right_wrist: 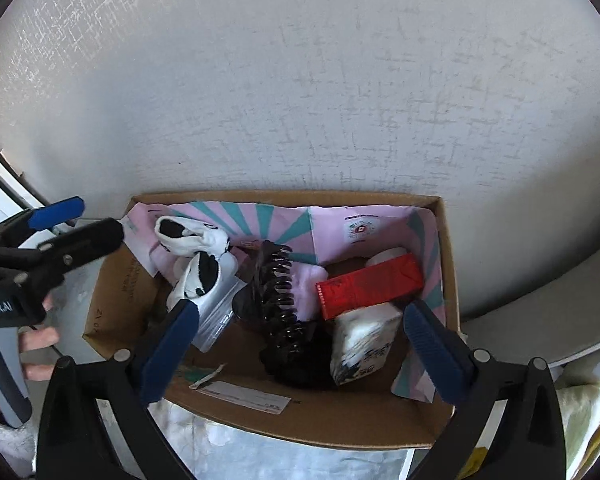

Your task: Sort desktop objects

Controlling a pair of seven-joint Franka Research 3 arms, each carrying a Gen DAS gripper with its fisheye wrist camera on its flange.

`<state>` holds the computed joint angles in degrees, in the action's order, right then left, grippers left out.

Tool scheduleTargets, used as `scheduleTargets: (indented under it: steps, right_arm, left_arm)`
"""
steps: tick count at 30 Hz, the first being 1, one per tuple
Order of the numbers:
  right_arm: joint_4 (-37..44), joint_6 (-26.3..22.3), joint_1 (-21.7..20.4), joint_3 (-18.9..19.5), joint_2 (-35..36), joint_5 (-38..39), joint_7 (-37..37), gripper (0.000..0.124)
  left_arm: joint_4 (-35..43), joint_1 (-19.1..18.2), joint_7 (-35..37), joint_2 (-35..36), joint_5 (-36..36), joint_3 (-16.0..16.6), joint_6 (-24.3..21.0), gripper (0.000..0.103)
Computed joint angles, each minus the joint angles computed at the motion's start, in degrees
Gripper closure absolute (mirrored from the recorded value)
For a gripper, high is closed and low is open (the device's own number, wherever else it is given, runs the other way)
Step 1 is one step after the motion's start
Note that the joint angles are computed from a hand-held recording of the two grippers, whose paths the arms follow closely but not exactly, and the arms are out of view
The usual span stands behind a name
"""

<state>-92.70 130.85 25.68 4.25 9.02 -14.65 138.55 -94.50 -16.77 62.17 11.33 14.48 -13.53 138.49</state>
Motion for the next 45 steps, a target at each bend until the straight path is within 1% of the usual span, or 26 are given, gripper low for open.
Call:
scheduleTargets:
  steps: [3,5,7,8,9,11,13,16,18,22,25,27,30,34,39,43,45]
  right_arm:
    - [0.1,-0.47,0.26,-0.08,0.36,-0.72,1.42,0.021]
    - [-1.0,-0.96,0.41,-0.17,-0.91,-1.46,2.22,0.021]
    - [-1.01,-1.7,0.53,0.08,-1.2,-2.36,2.82,0.021]
    - [-1.03,-2.19,0.62,0.2,-1.39,-2.82,3.13,0.021]
    - [-1.06,-2.23,0.69,0.29,-1.39,-3.35,3.6,0.021]
    - [-1.18,-2.98,0.99,0.52,-2.01,-4.63,4.72,0.021]
    - [-0.26,-4.96,1.31,0.85,-2.31,-5.78,5.54,0.021]
    - [1.97,-8.38,2.23,1.41,-2.26,-8.19,7.64,0.021]
    - [3.68,-10.9,3.05,1.79,-2.41,-10.02,9.32,0.021]
    - [7.32,-15.22,4.58,2.7,-2.72,-12.63,11.85,0.021]
    - [10.65,-18.84,5.79,3.18,-2.13,-14.43,12.71,0.021]
    - [12.52,-20.47,6.58,3.33,-1.64,-15.32,12.8,0.021]
    - [14.83,-22.72,7.87,3.44,-0.93,-16.66,13.34,0.021]
    - [15.6,-23.25,9.01,3.53,-0.84,-16.54,15.05,0.021]
    - [19.92,-26.18,11.28,3.63,1.55,-17.85,14.65,0.021]
    - [22.46,-27.49,13.29,3.13,3.0,-18.9,14.54,0.021]
    - [22.69,-27.24,14.0,2.83,3.27,-19.27,14.85,0.021]
  left_arm:
    - [-1.65,0.07,0.21,-1.2,0.49,0.05,1.06,0.0]
    - [-1.27,-0.1,0.24,-1.13,0.74,-0.07,1.21,0.0]
    - [-1.79,0.38,1.57,-2.13,-0.24,-0.16,1.21,0.0]
    - [-0.57,0.41,2.27,-1.73,-0.68,-0.27,0.35,0.0]
    - [-0.65,0.39,2.24,-2.24,-0.59,-0.22,0.3,0.0]
    - [0.24,0.47,2.16,-3.92,-0.61,-0.1,-1.67,0.0]
    - [1.33,0.61,1.84,-4.92,-0.53,0.06,-4.18,0.0]
    - [1.2,0.63,-1.36,-6.68,2.1,0.47,-5.72,0.0]
    - [-0.01,0.89,-3.88,-8.79,3.75,0.67,-5.92,0.0]
    - [-2.95,1.83,-5.78,-13.24,4.45,0.54,-5.89,0.0]
    - [-4.27,2.38,-7.82,-16.07,7.18,0.02,-7.7,0.0]
    - [-5.28,2.92,-10.74,-18.04,9.92,-0.42,-9.07,0.0]
    - [-7.01,3.59,-12.48,-20.75,10.76,-0.53,-9.74,0.0]
    - [-8.53,4.24,-12.87,-23.59,11.66,-1.02,-11.47,0.0]
    - [-11.2,4.49,-11.84,-26.94,10.98,-1.14,-11.77,0.0]
    - [-13.05,4.57,-11.5,-28.49,9.72,-1.14,-11.23,0.0]
    - [-14.3,4.63,-11.23,-29.67,9.35,-1.13,-11.26,0.0]
